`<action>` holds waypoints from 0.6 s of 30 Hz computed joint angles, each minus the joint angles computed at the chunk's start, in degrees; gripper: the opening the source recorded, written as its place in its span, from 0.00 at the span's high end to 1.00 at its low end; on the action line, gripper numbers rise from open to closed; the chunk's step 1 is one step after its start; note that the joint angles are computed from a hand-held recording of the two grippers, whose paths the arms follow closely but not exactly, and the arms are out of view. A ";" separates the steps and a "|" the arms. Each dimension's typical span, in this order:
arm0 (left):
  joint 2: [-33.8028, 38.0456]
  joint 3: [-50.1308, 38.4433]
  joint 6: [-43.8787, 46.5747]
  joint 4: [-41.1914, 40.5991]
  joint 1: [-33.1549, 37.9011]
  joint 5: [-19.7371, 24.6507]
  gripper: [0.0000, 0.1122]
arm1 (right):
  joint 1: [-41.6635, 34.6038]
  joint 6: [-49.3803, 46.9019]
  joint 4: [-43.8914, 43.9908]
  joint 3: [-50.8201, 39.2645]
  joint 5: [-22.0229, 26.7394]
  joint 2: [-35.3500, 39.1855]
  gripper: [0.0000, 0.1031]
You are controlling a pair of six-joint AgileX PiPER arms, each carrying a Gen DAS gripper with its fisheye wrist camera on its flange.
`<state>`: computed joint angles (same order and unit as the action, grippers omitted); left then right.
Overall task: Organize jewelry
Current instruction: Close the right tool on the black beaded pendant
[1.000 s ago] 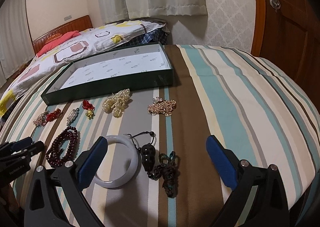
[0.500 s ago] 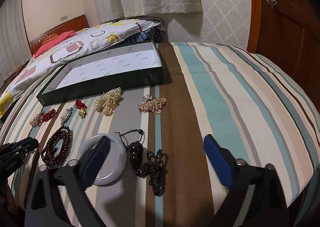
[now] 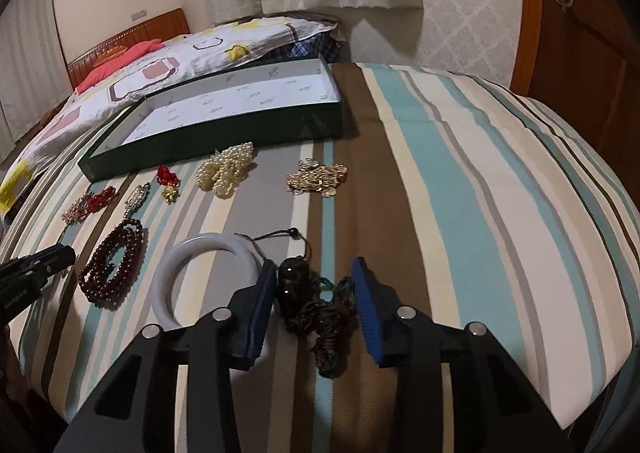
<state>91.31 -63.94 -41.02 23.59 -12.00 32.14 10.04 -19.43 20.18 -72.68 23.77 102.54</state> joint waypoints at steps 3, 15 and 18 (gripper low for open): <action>0.01 0.01 -0.10 0.00 -0.01 -0.03 0.81 | 0.50 1.32 -2.31 0.38 -0.65 -0.18 0.66; -1.06 0.98 -0.37 -0.98 0.80 -1.47 0.81 | 0.57 0.51 -1.73 0.96 -1.10 -1.06 0.82; -1.38 1.04 -1.57 0.05 0.58 -1.41 0.81 | 0.60 0.53 -1.69 0.68 -1.08 -1.17 0.82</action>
<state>89.93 -62.90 -42.59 23.64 -11.42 30.73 10.64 -18.90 18.49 -72.00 22.70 101.37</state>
